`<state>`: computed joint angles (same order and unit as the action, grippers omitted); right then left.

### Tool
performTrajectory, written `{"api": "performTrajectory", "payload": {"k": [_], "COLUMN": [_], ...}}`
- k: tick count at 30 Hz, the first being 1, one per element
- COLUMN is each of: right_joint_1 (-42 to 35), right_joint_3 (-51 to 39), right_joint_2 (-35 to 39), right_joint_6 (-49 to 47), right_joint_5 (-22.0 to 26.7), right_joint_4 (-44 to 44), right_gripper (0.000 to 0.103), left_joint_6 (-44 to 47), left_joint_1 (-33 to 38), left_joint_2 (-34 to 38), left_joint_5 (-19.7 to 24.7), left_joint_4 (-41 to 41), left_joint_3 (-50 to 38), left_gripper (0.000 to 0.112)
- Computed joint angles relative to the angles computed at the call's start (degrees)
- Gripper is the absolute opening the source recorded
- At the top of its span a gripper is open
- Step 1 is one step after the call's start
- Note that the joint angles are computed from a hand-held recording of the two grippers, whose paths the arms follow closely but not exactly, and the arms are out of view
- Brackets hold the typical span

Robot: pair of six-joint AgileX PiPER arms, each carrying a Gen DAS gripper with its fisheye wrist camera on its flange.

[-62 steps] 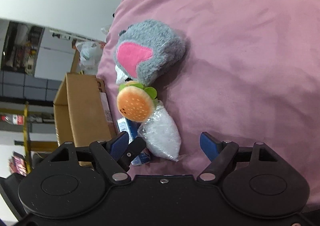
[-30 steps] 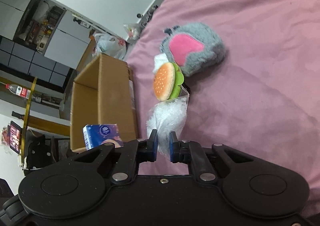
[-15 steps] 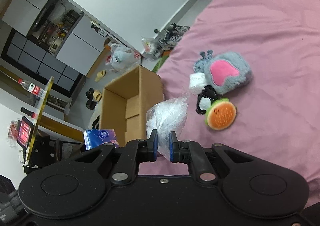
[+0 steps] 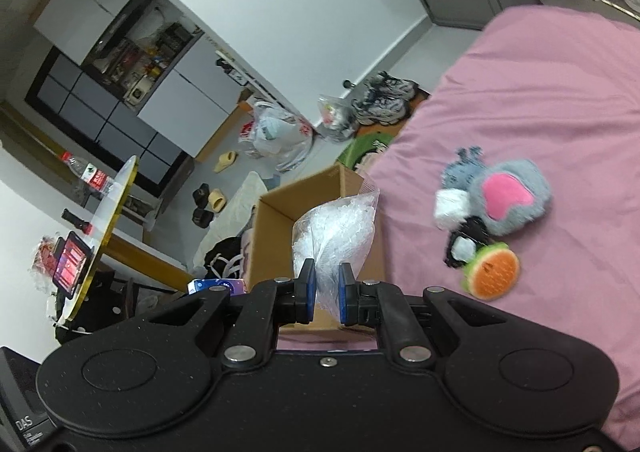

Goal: Organize soft objects
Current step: 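Carry the tissue pack and plastic bag over the cardboard box with both tools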

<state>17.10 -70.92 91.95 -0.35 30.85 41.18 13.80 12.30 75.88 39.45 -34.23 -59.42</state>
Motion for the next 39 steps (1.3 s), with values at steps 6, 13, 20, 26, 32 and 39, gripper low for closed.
{"api": "performTrajectory", "payload": {"k": [6, 13, 20, 26, 32, 39], "right_joint_1": [1.6, 2.5, 3.9, 4.6, 4.6, 3.9], "right_joint_3": [-5.6, -13.6, -22.5, -29.8, -37.9, -37.6], "right_joint_2": [4.7, 12.0, 18.8, 24.3, 29.3, 31.7], "right_joint_6": [-0.8, -1.4, 1.7, 5.0, 6.9, 3.7], "right_joint_5": [0.1, 1.1, 3.1, 5.2, 7.7, 7.0], "right_joint_4": [0.9, 1.5, -0.8, -2.8, -4.7, -1.4], "right_gripper": [0.011, 0.011, 0.011, 0.011, 0.011, 0.011], "left_joint_6": [3.1, 5.1, 6.2, 6.2, 5.8, 5.5], "left_joint_1": [2.2, 3.8, 4.9, 4.3, 4.0, 3.6], "left_joint_2": [3.5, 10.1, 16.9, 22.8, 29.2, 34.3], "left_joint_5": [-0.1, -0.8, -1.1, -1.7, -0.1, 0.7], "left_joint_4": [-1.0, -1.1, -1.1, 1.0, 2.1, 1.2], "left_joint_3": [-3.3, -8.3, -13.7, -19.2, -26.2, -30.0], "left_gripper": [0.017, 0.017, 0.017, 0.017, 0.017, 0.017]}}
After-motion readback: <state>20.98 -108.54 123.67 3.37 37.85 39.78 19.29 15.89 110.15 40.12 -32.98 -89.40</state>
